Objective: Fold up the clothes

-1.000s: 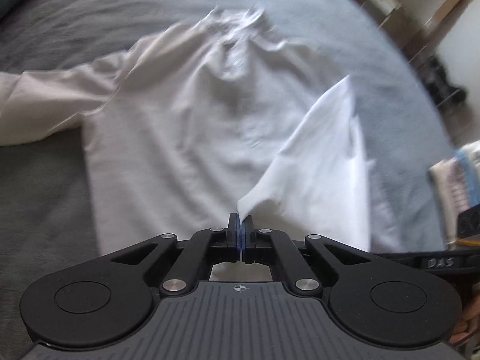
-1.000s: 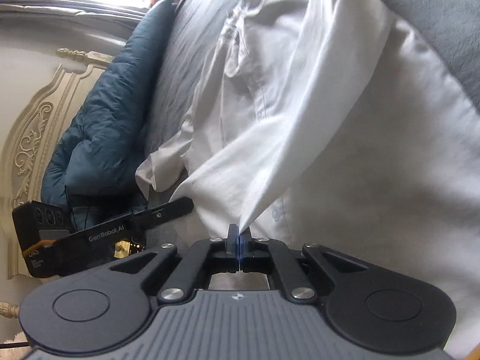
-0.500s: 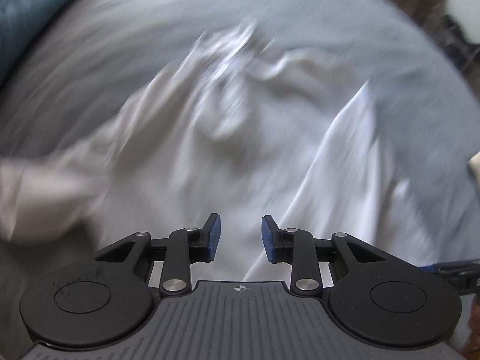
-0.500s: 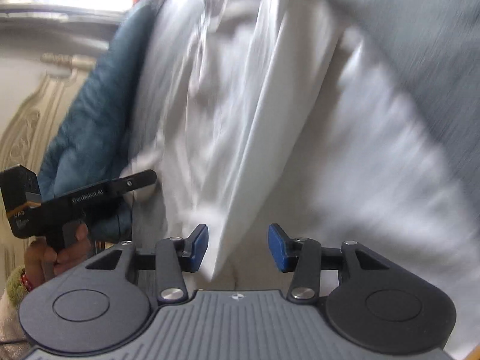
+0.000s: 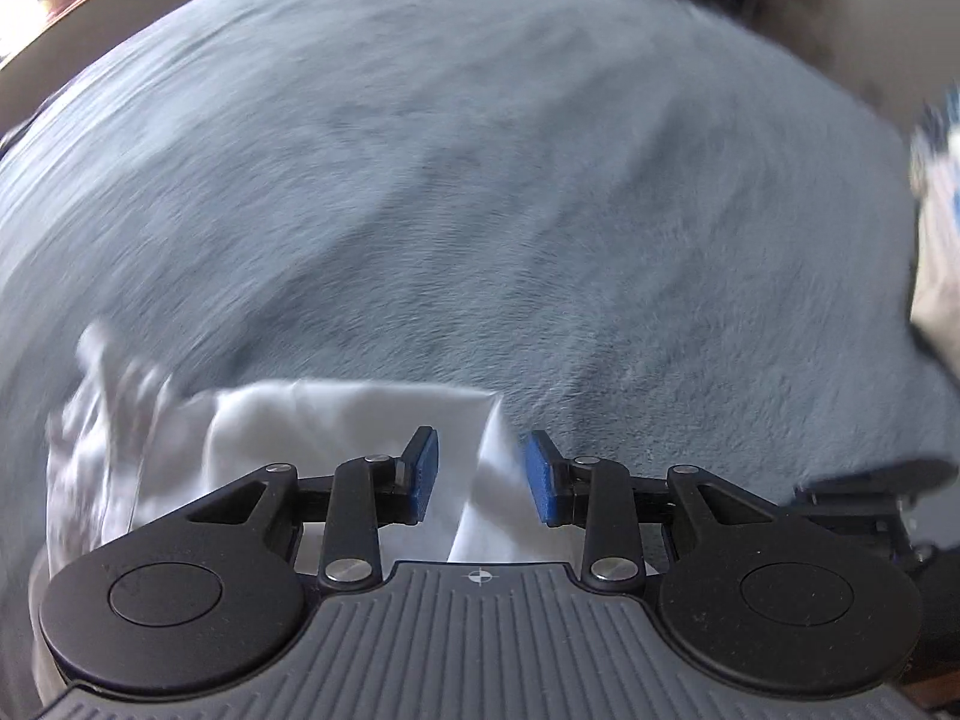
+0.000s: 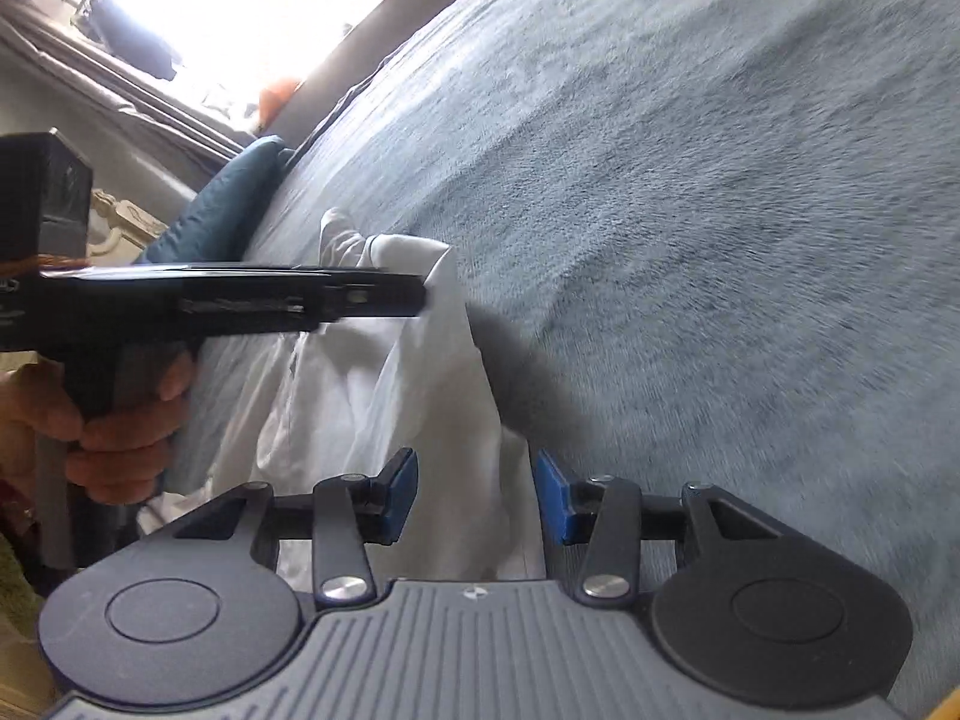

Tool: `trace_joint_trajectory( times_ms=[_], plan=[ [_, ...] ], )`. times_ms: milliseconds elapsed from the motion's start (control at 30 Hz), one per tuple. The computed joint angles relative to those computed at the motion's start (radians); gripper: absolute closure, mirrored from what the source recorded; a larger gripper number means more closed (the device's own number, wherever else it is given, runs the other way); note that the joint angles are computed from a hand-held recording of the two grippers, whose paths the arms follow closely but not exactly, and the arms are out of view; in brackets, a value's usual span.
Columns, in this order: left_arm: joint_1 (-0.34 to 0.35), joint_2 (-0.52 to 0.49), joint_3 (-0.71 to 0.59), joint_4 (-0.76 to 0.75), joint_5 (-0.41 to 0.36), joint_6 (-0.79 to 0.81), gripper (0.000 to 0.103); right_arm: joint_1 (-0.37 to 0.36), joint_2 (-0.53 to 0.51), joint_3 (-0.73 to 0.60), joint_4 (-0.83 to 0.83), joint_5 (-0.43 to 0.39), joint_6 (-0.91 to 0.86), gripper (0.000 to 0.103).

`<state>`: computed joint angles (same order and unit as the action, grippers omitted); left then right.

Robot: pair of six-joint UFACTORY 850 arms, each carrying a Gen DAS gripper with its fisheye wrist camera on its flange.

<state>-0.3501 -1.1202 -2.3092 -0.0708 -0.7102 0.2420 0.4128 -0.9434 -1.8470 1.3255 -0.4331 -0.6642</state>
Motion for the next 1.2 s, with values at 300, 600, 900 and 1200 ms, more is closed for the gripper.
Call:
trace_joint_trajectory(
  times_ms=[300, 600, 900, 1200],
  plan=[
    [0.050, 0.047, 0.104, -0.115, 0.108, -0.079, 0.103, -0.019, -0.034, -0.030, 0.035, -0.037, -0.017, 0.101],
    [0.126, 0.112, 0.265, -0.540, 0.246, -0.076, 0.103, -0.032, 0.019, 0.091, 0.199, -0.040, -0.099, 0.102],
    [0.136, 0.090, 0.207, -0.602, 0.215, -0.096, 0.077, -0.043, 0.024, 0.104, 0.199, -0.045, -0.078, 0.102],
    [0.161, 0.282, 0.474, -0.691, 0.310, -0.108, 0.073, -0.034, 0.060, 0.085, 0.151, 0.005, -0.195, 0.100]
  ],
)
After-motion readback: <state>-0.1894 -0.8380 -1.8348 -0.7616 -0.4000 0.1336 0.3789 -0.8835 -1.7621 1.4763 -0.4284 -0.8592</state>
